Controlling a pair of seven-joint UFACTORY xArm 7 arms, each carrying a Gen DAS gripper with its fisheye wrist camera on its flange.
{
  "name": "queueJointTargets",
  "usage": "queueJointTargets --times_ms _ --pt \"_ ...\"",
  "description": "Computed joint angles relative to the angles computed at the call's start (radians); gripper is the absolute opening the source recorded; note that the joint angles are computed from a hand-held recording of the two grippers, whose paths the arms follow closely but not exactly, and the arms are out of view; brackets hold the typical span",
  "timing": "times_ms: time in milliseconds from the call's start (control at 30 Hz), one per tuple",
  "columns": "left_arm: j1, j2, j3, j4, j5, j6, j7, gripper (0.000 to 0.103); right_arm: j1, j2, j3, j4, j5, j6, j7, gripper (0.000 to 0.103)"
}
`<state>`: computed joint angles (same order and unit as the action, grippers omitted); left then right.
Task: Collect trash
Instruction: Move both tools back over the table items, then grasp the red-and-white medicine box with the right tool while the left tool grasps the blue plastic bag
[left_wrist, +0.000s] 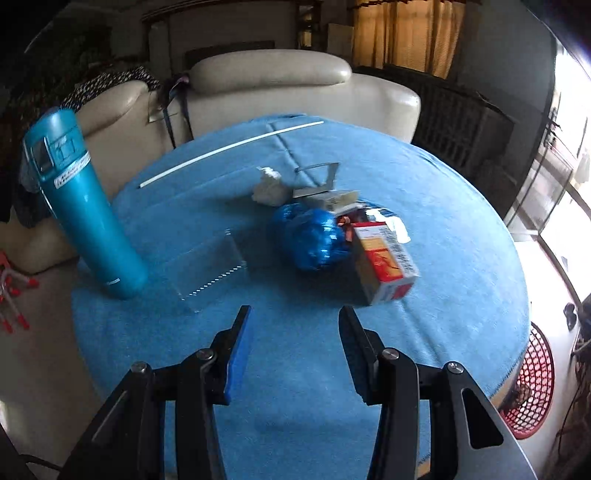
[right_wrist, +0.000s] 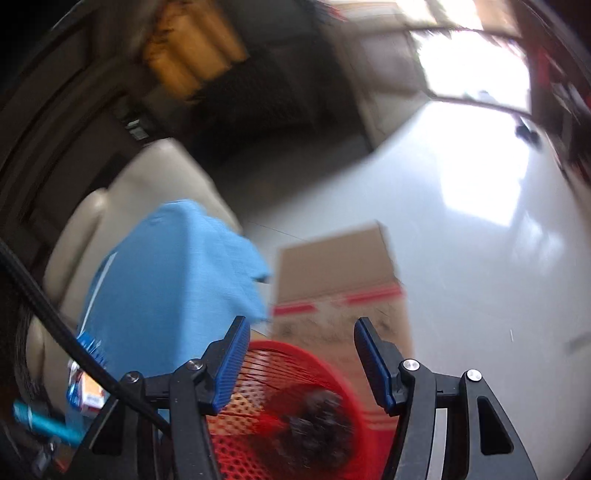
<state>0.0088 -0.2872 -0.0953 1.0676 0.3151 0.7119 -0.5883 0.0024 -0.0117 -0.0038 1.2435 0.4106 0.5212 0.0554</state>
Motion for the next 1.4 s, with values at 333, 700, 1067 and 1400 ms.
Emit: queueJointTargets --times_ms 333,700,1067,1400 --pt "0.025 0.021 0.089 0.003 -0.182 -0.057 0.088 0.058 0.212 0.341 0.187 0.495 0.034 0.259 -0.214 0.063" --pt "0.021 0.115 0.155 0.122 -0.422 -0.038 0.309 0.066 0.493 0.769 0.139 1.096 -0.318 0.48 -0.011 0.069" --pt "0.03 0.396 0.113 0.402 -0.53 0.033 0.325 0.066 0.363 0.52 0.168 0.653 -0.255 0.251 -0.013 0.05" --pt "-0.002 0.336 0.104 0.284 -0.371 -0.043 0.223 0.045 0.273 0.375 0.192 0.44 -0.137 0.161 -0.06 0.05"
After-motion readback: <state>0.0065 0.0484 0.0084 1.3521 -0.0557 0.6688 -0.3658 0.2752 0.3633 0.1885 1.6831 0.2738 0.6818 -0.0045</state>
